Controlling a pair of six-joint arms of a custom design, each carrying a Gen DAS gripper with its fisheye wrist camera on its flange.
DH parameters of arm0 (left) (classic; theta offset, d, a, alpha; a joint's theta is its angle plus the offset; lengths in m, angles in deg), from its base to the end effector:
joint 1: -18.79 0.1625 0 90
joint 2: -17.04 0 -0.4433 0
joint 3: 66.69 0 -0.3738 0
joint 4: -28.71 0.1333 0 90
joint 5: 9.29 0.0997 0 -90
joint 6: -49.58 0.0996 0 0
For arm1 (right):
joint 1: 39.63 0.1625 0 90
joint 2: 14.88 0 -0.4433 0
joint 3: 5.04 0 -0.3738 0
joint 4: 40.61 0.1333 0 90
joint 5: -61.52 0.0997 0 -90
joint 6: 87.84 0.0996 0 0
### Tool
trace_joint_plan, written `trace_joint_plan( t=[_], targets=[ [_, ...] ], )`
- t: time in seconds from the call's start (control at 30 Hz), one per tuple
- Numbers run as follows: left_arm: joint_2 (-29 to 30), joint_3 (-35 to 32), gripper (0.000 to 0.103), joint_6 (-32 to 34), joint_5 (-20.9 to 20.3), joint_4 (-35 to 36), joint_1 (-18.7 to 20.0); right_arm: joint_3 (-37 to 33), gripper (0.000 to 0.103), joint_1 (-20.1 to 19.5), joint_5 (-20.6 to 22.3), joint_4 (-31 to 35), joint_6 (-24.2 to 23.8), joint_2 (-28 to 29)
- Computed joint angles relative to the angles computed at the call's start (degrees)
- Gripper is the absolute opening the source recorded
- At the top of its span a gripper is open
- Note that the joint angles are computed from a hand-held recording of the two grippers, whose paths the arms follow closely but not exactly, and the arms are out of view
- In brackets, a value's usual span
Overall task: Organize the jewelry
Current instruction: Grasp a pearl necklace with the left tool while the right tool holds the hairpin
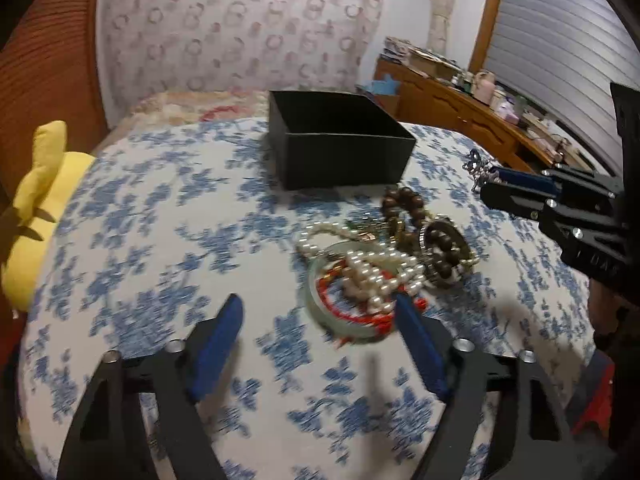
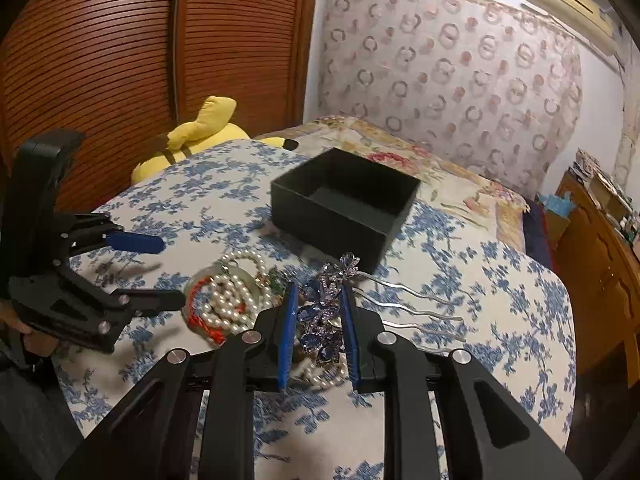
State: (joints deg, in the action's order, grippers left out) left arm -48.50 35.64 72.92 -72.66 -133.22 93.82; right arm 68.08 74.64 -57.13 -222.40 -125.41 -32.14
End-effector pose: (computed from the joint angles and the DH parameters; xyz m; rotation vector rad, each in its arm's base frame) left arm 0.0129 -0.6407 0.3267 0.6532 2.4604 -0.7578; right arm 0.3925 -0.6624 -0.0276 1.1008 -2.2383 0.7271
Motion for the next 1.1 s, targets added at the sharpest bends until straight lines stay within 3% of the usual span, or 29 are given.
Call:
trace_joint_plan(
  t=[0.13,0.37,0.43,0.83,1.1],
  targets=[
    [1.36,-2.02,0.045,-0.29,-1.7,3.09,-0.13,0.83,0.023,-0.46,-0.33,-0.77,0.59,-0.31],
    [3.58,-4.63,0.023,-0.98,-2.71,5.43,-0.13,1.77,0.023,-0.9,-0.27,-1.61,0.97,-0.62],
    [3.8,-5.15,0.008,-0.99,-3.39,5.94,-0.01,1.78,0.023,-0.91,-0.3,-1.71,0.84,-0.6],
    [0.65,-6.49,0.006,0.3,-8.85,4.93,-1.14,1.95,0.023,-0.73,0.2,-2.6,0.86,-0.59],
    [-1.07,-8.2,0.006,1.36,-9.68,3.82,-3.35,1.73,0.023,-0.13,0.94,-3.68,0.7,-1.07]
  ],
)
